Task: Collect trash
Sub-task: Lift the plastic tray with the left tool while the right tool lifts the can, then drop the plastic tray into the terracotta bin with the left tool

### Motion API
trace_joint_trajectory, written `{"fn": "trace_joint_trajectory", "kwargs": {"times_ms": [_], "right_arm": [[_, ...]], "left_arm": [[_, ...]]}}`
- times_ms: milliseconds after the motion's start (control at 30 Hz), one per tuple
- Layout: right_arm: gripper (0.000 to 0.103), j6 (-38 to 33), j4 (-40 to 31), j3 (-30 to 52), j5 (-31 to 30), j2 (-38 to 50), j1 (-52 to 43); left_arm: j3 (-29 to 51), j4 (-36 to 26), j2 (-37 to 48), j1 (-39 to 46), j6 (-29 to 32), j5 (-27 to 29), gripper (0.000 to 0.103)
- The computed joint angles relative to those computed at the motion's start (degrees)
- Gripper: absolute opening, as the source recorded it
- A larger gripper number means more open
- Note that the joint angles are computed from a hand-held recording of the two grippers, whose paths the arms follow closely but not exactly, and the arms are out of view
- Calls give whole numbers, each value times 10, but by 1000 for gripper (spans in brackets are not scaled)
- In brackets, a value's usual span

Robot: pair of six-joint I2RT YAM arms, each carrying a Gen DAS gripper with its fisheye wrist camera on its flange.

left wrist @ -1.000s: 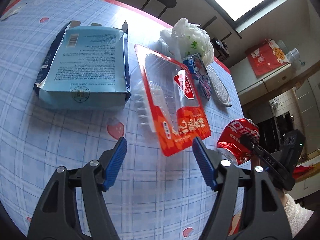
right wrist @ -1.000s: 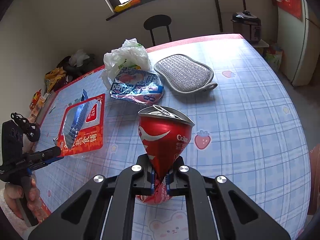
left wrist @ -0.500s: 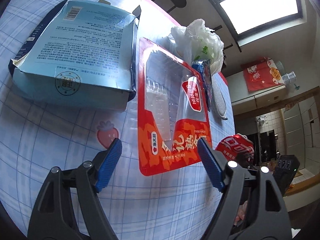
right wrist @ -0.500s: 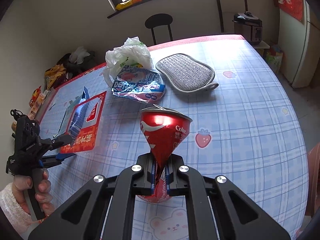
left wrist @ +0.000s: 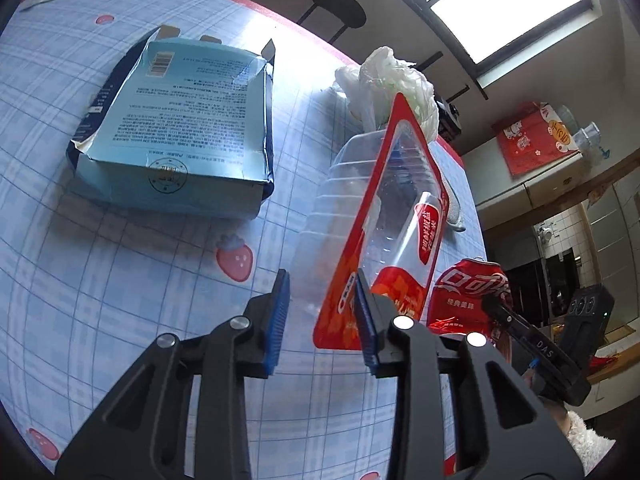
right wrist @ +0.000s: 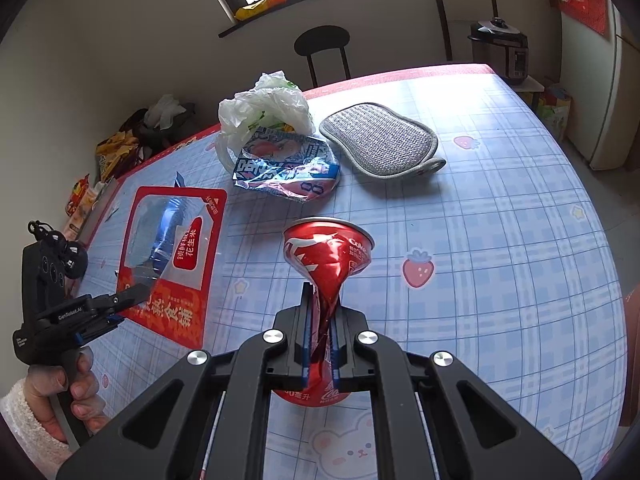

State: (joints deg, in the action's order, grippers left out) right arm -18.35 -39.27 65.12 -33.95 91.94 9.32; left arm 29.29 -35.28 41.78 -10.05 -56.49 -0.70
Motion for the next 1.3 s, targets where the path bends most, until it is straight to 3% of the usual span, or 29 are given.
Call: {"fn": "trace_joint_trajectory", "kwargs": {"times_ms": [300, 567, 733, 900, 1133, 1300], "right_arm": [[5, -7, -23, -16, -52, -25, -31], [5, -27, -72, -3, -124, -47, -107], [5, -80, -135, 29, -178, -39, -187], [5, -169, -218, 81, -211, -7, -276], [5, -300, -354, 220, -240, 106, -404], [5, -351, -428, 353, -243, 208, -486]], "left_arm": [[81, -105, -28, -69, -15, -83, 34], [174, -196, 18, -210, -92, -211, 34], [258, -254, 97, -313, -154, -295, 34], [359, -299, 196, -384, -189, -342, 34], [502, -313, 344, -431, -188, -363, 34], [611, -291, 460, -442, -147, -343, 34]]}}
